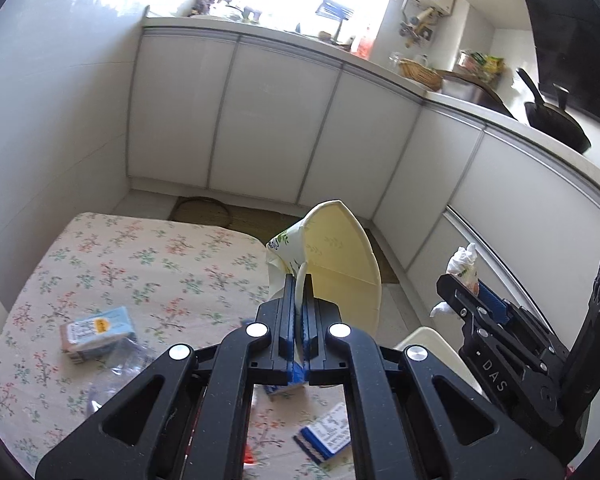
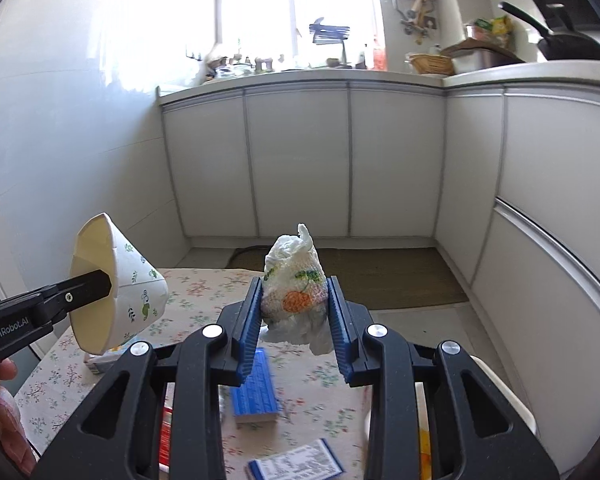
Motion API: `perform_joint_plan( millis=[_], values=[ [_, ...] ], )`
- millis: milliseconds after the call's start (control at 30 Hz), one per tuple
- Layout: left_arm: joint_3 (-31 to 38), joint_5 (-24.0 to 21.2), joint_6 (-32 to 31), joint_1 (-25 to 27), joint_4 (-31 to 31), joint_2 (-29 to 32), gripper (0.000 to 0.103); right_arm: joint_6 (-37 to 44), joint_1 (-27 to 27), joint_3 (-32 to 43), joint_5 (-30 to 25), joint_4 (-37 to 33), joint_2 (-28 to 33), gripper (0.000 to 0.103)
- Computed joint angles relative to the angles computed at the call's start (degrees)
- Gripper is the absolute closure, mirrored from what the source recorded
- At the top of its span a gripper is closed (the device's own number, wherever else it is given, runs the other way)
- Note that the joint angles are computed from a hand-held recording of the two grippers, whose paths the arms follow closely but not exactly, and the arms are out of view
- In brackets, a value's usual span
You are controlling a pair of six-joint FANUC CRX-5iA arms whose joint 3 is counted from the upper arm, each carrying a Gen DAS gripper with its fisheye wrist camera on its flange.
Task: Collect trash
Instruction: 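Grasp the wrapped white tissues with the right gripper and lift them, then lower the white paper cup into the white bin and open the left gripper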
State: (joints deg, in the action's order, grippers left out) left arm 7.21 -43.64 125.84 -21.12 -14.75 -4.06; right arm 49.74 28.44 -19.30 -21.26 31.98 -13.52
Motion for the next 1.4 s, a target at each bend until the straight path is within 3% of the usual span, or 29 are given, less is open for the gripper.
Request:
perform_joint_plan(
  millis=[400,467,567,667,867,1167,1333,1400],
  values=[
    [5.86,0.35,-3.98,-6.06,6.44,9.54,0.101,5.57,-10.25,-0.05,-7.22,-8.38,-0.37,0.068],
    [7.78,-0.08,-4.72,-7.23,6.69,11.46,0.101,6.35,-11.93,0.39,-8.13,-10.45,-0.32,0.051],
    [10.7,-0.96,-5.44,-8.72,6.92,14.23,0.101,1.27,-14.97,-1.83,-6.3,-6.88,-1.35,0.034],
    [14.09,-2.1,-6.25,-9.98,7.81,17.37,0.101,-2.47,-17.96,-3.04,-5.07,-4.89,-1.86,0.023],
    [21.26,-4.74,-8.34,-12.08,9.78,23.77,0.101,-12.55,-22.44,-5.13,-5.23,4.59,-1.21,0.014],
    [29.17,-7.4,-11.4,-13.19,13.62,30.92,0.099,-23.48,-25.35,-5.85,-8.78,15.15,1.11,0.012],
    [31.87,-8.89,-11.23,-13.47,12.94,32.91,0.069,-29.21,-25.65,-7.59,-9.18,20.6,0.76,0.007],
    [32.54,-9.7,-10.58,-13.61,11.85,33.2,0.064,-30.9,-25.64,-8.13,-9.17,22.99,0.78,0.007]
  ],
)
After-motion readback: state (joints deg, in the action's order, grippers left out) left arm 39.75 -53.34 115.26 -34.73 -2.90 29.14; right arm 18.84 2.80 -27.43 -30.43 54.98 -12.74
